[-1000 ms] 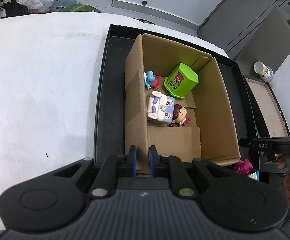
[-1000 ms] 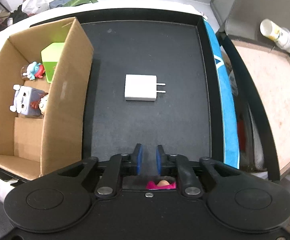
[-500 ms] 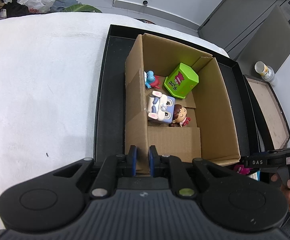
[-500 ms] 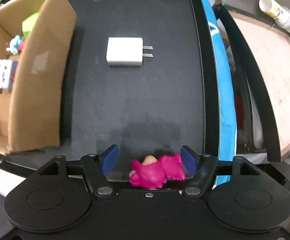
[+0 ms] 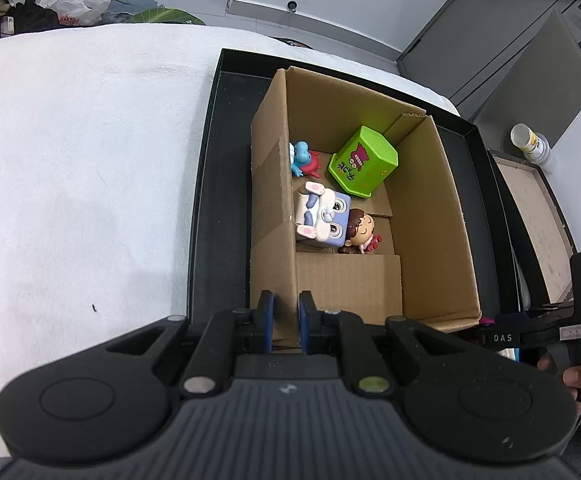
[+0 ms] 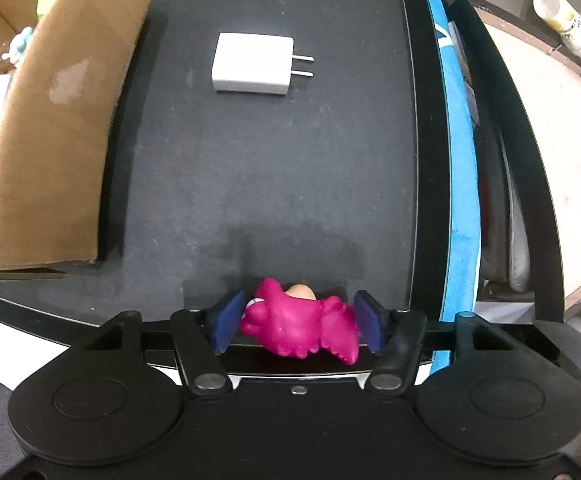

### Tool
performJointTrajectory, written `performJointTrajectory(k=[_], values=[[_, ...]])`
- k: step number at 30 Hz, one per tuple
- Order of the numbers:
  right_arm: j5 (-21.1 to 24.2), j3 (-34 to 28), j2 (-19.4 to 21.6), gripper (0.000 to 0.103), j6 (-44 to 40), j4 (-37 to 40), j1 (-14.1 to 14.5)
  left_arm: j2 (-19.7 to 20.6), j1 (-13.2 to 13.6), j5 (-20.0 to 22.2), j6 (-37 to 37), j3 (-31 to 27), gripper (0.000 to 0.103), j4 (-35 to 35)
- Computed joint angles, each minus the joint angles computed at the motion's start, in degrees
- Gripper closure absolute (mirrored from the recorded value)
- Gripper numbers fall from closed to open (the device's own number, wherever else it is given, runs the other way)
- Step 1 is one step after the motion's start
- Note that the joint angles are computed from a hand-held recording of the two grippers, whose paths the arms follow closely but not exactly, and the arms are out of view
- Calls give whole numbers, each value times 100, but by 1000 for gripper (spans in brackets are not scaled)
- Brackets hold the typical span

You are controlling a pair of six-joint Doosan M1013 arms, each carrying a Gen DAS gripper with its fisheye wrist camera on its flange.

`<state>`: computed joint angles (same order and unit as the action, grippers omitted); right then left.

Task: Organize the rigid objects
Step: 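Lift the pink dinosaur with the right gripper off the tray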

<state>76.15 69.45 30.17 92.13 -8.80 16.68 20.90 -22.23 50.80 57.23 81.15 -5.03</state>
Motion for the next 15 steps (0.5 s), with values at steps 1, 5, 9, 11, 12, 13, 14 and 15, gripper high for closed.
performJointTrajectory(k=[1,5,9,11,12,13,14,15], values=[[-26,1,-14,49,5,21,2,1,1,2,-3,-1,91,4],[-161,7,-83,49,-93,39,35,1,0,-2,-17,-7,91,-3],[-293,-67,-141,49,-104,55,79,2,3,0,-4,-13,91,-16],[-328,-136,-168,49,-125,102,98,0,2,-4,-10,-9,91,-20],[-344,-148,-186,49,-133,133,101,-2,3,-9,-8,-5,91,-26],[-365,-173,-203,49,-142,142,113,-4,3,-12,-8,-5,91,-32],[-395,-192,-220,49,-152,120,129,-8,3,-24,-6,2,91,-38],[-380,-272,-216,49,-154,106,155,-11,4,-40,3,16,91,-43]])
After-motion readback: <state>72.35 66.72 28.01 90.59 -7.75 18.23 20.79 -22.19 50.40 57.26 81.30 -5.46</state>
